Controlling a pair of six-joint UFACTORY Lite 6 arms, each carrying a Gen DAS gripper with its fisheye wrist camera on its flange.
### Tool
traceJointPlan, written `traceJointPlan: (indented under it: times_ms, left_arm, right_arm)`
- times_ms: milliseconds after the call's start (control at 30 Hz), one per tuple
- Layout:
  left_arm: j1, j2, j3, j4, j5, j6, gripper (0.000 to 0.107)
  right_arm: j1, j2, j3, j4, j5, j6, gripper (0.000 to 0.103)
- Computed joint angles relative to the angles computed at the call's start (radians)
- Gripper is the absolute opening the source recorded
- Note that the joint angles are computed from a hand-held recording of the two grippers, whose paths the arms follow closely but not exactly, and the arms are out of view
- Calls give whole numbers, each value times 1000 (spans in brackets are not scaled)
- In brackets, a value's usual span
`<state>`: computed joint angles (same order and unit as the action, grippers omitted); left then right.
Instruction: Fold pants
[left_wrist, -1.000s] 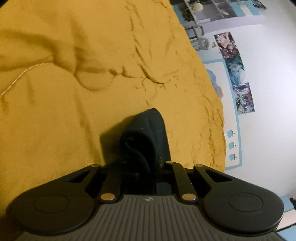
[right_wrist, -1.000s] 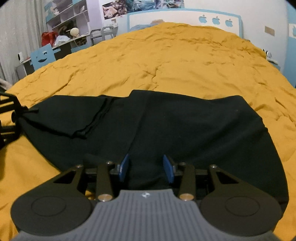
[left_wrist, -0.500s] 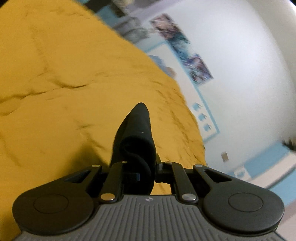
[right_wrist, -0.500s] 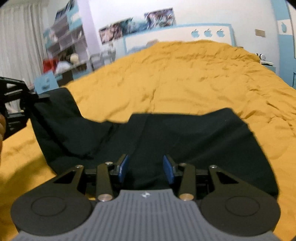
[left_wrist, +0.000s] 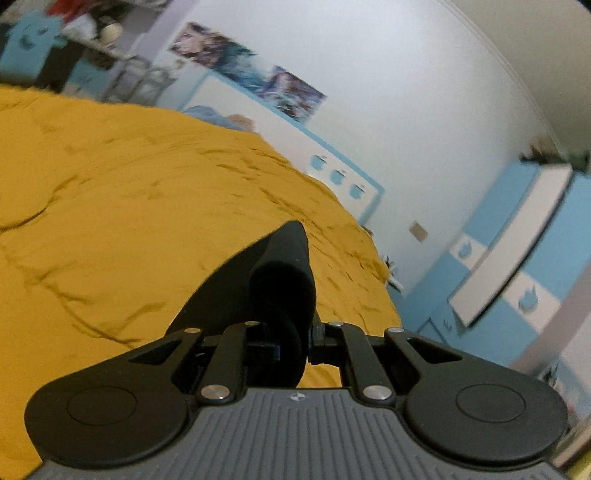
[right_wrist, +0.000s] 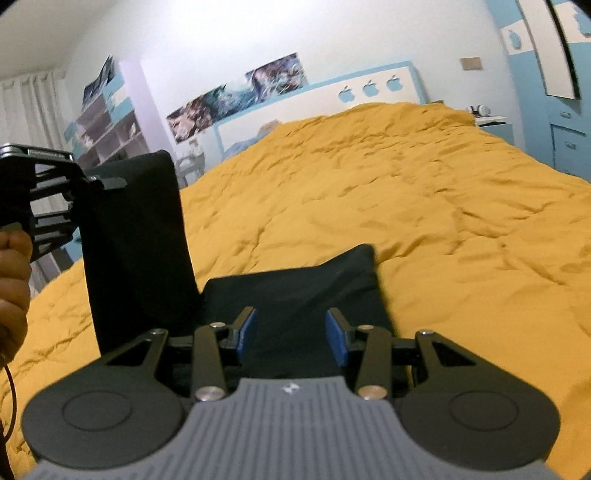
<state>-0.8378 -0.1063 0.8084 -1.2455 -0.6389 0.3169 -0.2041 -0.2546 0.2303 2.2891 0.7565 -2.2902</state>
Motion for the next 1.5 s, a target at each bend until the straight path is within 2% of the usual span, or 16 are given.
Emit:
traceJointPlan:
  times_ms: [300,533,600,700,833,900,967,1033,1067,1133,1167,1267,1333,1400,1500]
  left_arm:
    - [-168,402,389,-226,-41,436,12]
    - [-256,755,730,-492,-80,909,13]
    - [-269,811,769,-528,-72,970,15]
    - [-287,839,770,-542,-61,988,21]
    - [-287,826,753,-620,-17,1095,41]
    - [-287,744,652,-590,30,1071,50]
    - [-280,619,500,-496,130,967,62]
    - [-276,436,294,-321,213,758,63]
    - [-282,345,198,-241,221,653,65]
    - [-293,153,2,-106,185,451,74]
    - [-295,73,-77,-90,148,393,78]
    - [-264,-141,-268,-185,34,325,79]
    - [-178,-264,-379,-221,25,220,79]
    - [-39,-334,-452,-184,129,91,79]
    - [134,-350,-512,93,306,-223,79]
  right_arm:
    - [-320,154,7,-207,202,69,39]
    - [-426,267,32,-248,305,118,39]
    - [-452,298,41,-256,325,131,39]
    - [-477,341,60,-269,342,158,39]
    - [-494,363,77,-292,353,194,39]
    - [-501,366,88,-309,358,222,40]
    - [-508,357,98,-335,359,261,40]
    - [-520,339,102,-369,368,296,41]
    - [-520,325,106,-387,368,318,42]
    - [-506,298,121,-419,359,357,43]
    - [-493,287,130,-430,351,371,43]
    - [-403,234,160,-420,275,421,43]
    - [-318,208,189,-397,187,469,43]
    - [-230,203,223,-369,94,511,43]
    - [-118,208,259,-329,-4,527,42]
